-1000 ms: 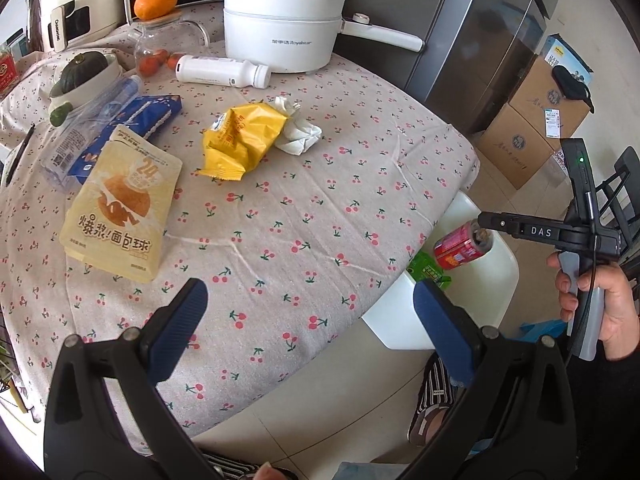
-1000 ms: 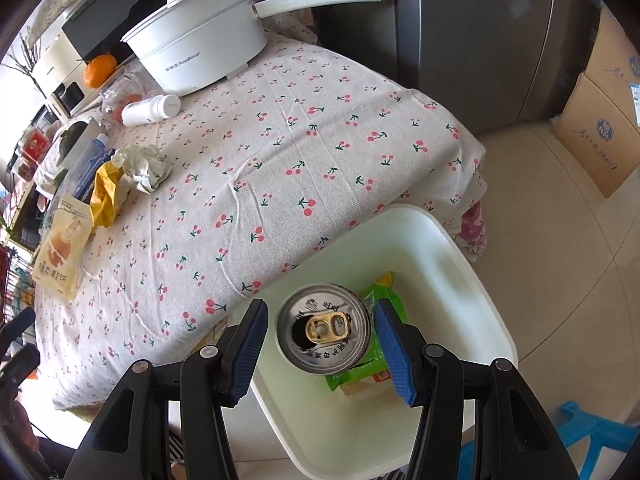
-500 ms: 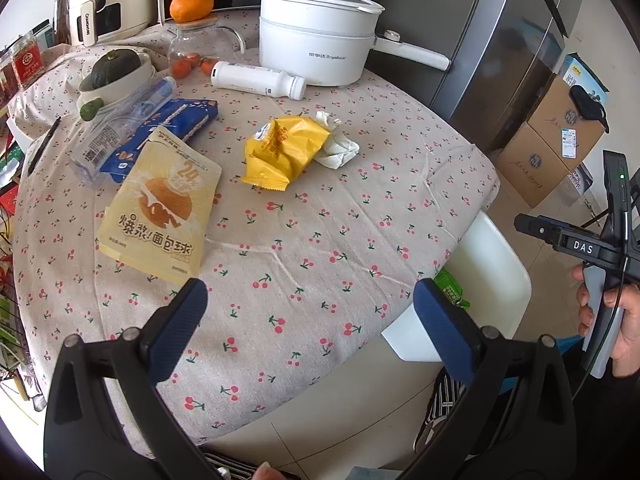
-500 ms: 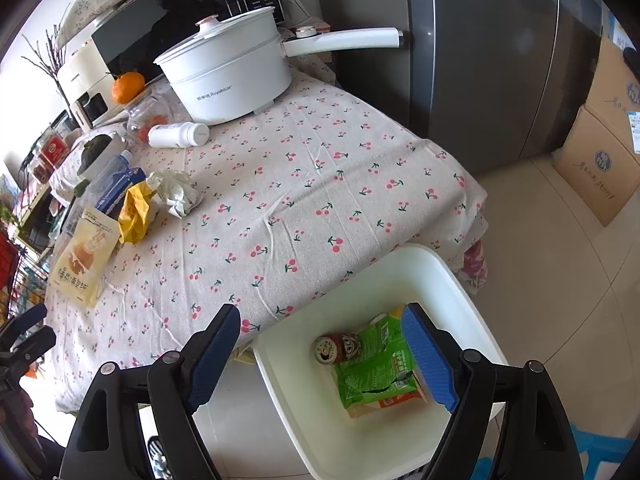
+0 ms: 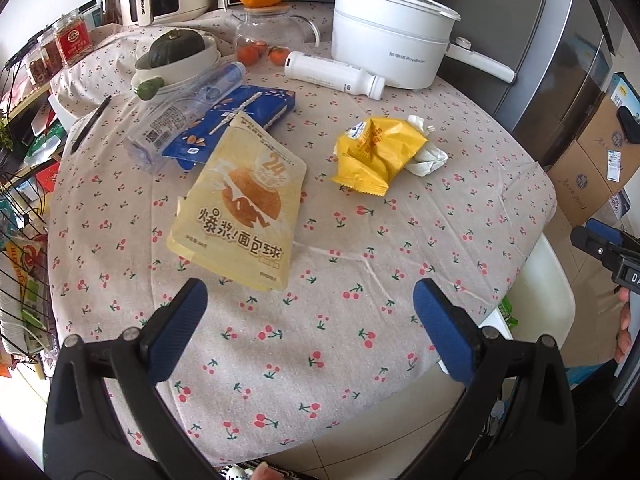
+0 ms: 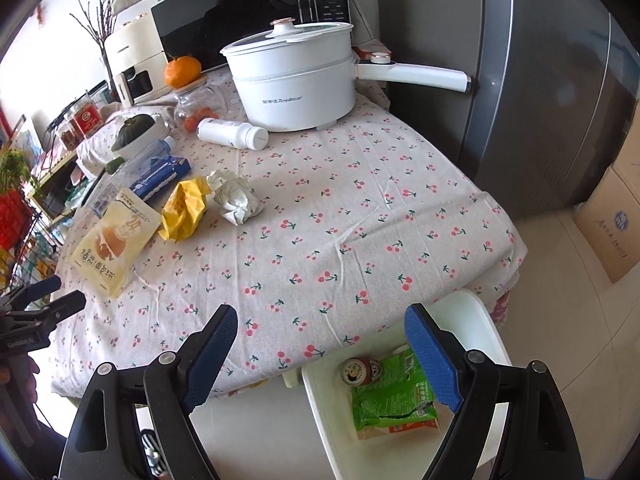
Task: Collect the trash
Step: 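Reach the left tool to the yellow bread bag and grasp it, then lift the yellow bread bag with the left tool while the right tool grasps crumpled white paper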
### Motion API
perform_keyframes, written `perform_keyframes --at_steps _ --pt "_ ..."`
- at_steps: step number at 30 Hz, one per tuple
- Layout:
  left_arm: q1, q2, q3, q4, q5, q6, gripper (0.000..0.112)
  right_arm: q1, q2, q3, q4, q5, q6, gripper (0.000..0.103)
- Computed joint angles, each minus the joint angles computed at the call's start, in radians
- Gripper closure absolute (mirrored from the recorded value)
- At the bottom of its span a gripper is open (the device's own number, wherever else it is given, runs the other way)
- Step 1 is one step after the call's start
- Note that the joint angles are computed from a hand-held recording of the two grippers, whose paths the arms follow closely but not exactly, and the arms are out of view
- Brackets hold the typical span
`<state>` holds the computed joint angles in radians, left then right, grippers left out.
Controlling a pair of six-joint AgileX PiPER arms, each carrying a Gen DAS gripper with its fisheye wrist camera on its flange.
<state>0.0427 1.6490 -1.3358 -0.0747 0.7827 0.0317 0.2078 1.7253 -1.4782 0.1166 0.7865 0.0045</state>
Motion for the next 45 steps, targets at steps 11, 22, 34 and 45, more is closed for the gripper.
perform_keyframes --at_steps 11,22,34,45 --pt "0.155 0.256 -0.282 -0.155 0.1 0.083 0.01 0.072 0.139 -0.141 -0.036 0.045 0.039 0.016" --pt "0.179 0.348 -0.304 -0.218 0.143 0.065 0.059 0.063 0.174 -0.179 0.002 0.063 0.05 0.016" --pt "0.134 0.277 -0.228 -0.22 0.093 0.091 0.11 0.044 0.144 -0.147 -0.005 0.054 0.048 0.016" --pt "0.134 0.127 -0.139 -0.308 0.036 0.202 0.11 0.081 0.231 -0.259 -0.042 0.079 0.06 0.016"
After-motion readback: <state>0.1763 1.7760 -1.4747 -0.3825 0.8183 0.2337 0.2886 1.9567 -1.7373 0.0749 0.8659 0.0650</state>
